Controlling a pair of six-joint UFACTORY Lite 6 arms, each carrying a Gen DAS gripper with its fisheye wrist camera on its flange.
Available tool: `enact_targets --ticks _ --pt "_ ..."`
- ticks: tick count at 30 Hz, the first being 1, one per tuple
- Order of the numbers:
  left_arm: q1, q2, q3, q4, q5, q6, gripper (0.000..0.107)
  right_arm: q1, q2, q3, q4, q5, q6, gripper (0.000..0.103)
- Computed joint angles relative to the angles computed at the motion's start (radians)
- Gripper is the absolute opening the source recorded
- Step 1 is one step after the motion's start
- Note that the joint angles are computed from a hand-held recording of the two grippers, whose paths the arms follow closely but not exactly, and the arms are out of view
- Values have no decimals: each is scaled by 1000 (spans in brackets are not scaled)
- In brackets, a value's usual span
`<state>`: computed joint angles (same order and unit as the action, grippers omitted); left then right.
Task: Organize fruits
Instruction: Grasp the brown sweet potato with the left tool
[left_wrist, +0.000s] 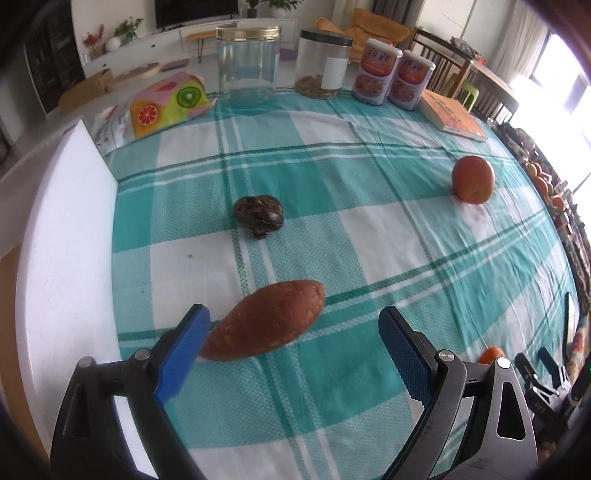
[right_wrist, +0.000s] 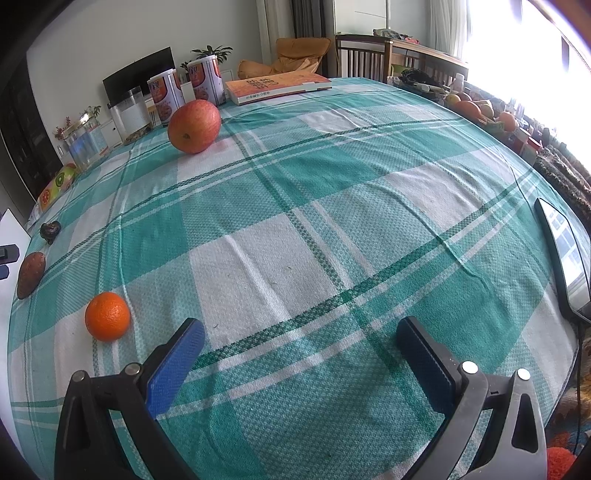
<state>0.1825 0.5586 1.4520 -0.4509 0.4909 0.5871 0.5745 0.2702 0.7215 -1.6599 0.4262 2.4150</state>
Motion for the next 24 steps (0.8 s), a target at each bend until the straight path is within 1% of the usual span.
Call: enact_targets --ticks 5,8,11,14,18,20,21,22,23,24 --pt "-46 110 83 146 -60 -89 94 1 10 11 12 1 -15 103" --pt "-55 153 105 162 -58 -73 94 0 9 9 3 0 -6 103" --pt "-64 147 74 136 -53 -14 94 0 10 11 8 1 -11 103" --pt "-81 116 22 195 -81 -33 94 0 10 11 8 1 -11 103" --pt "-86 107 18 212 -67 -43 92 0 11 11 7 0 -10 103" --pt "-94 103 12 274 -82 -105 88 -1 10 11 5 0 -9 103" --pt "-101 99 2 347 -104 -170 77 0 11 11 6 0 -9 103" --pt "-100 96 -1 379 -112 -199 69 0 11 11 6 0 -9 103" --pt "-93 99 11 368 -98 -197 62 0 12 12 7 1 -10 103" --pt "-82 106 26 329 -76 -165 60 0 12 12 7 1 -10 103"
